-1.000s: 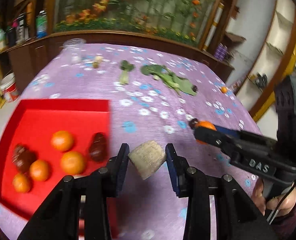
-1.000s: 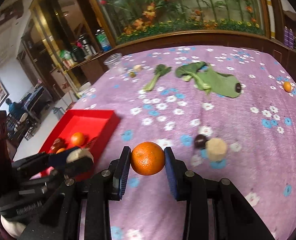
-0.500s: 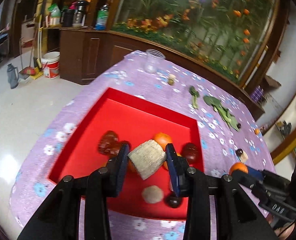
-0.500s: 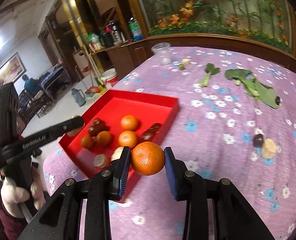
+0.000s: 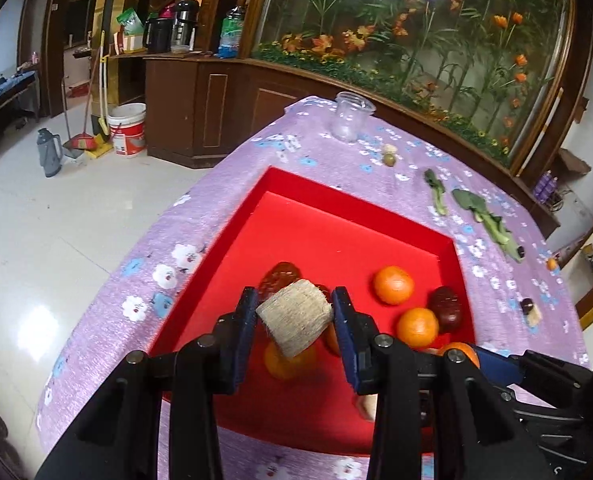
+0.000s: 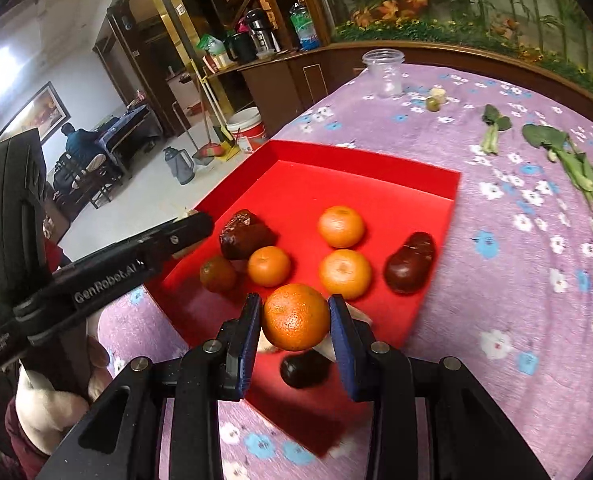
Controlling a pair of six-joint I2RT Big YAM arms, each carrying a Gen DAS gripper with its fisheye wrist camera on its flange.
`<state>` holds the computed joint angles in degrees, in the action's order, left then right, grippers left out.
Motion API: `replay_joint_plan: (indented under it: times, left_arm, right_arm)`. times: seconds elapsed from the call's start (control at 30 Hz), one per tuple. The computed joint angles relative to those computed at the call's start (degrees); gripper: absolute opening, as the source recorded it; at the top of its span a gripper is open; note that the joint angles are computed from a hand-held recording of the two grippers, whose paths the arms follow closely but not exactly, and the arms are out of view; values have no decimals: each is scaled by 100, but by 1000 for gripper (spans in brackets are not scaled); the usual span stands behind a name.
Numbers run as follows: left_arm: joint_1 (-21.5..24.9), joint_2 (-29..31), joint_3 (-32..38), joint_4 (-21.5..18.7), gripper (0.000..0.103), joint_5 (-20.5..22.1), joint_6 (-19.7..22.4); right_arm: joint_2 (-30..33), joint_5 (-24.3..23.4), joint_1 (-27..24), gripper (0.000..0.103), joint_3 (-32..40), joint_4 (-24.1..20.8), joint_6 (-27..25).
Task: Organize fruits
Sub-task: 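Carry the yam chunk and mandarin into the red tray and release both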
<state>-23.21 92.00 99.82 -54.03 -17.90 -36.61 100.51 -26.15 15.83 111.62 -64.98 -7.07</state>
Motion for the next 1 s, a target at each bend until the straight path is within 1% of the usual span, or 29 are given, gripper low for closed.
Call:
replay_joint_plan:
  times: [0.13, 0.27, 0.53, 0.63, 0.7, 0.77, 0.83, 0.9, 1.0]
  left_arm:
    - [50, 20, -28, -36, 36, -10, -3]
    - [52, 20, -27, -33, 36, -65, 36]
    - [14, 69, 63, -47, 37, -88, 151]
    - [5, 77, 82, -67, 44, -117, 132]
    - [-5, 70, 81, -55, 58, -141, 112]
    - [-25, 75, 116, -87, 61, -209, 120]
    - [-35, 87, 156, -116, 62, -228, 117]
    - [-52, 88, 184, -147, 66, -256, 95]
    - [-94, 69, 218, -184, 67, -370, 96]
  right_arm:
    - [137, 110, 110, 38, 135, -26, -4]
    - [166, 250, 181, 38, 137, 47, -52]
    - [263, 268, 201, 38, 223, -2, -37]
    - [244, 261, 196, 39, 187, 41, -32]
    - [250, 240, 193, 39, 202, 53, -21]
    - [215, 235, 186, 40, 165, 116, -10]
    - [170, 247, 180, 45, 121, 182, 2]
    - [141, 236, 168, 50, 96, 220, 36]
    - [88, 199, 142, 50, 48, 251, 61]
